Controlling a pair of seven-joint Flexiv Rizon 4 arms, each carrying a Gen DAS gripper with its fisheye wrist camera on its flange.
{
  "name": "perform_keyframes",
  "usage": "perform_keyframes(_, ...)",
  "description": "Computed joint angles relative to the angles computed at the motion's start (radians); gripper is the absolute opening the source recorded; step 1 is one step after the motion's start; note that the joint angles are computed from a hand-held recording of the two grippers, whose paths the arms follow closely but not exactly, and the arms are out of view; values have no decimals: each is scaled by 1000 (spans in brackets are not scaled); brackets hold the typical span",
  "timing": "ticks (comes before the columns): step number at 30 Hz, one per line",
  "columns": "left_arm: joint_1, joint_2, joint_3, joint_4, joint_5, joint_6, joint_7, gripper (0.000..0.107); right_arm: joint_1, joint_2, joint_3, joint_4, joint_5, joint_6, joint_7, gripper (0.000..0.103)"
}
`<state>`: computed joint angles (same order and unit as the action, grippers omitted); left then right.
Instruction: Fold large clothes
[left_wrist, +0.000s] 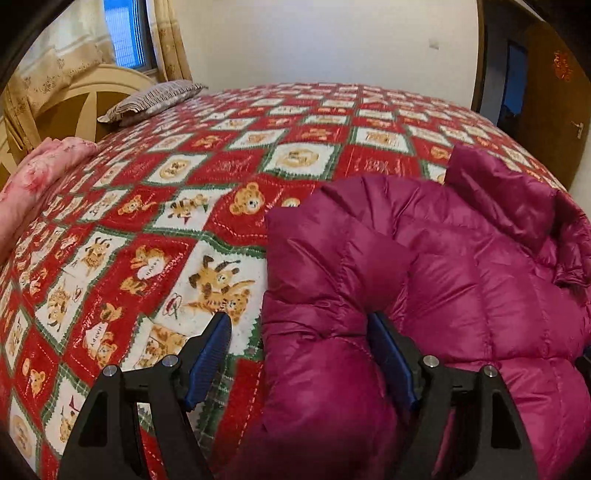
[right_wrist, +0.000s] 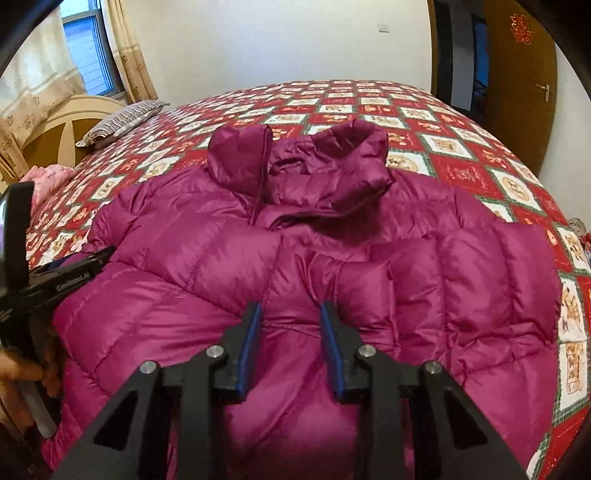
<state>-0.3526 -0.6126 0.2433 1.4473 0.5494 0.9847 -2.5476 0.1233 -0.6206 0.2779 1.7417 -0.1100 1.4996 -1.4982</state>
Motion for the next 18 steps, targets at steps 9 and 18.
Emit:
perform_keyframes(9, 27, 101, -34, 95, 3, 143, 44, 81, -82, 18, 99, -30, 53, -64, -64, 39)
perform_keyframes(18, 83, 19, -75, -106, -176, 195, 248, 82, -55, -29, 41, -249, 137, -94, 37, 74)
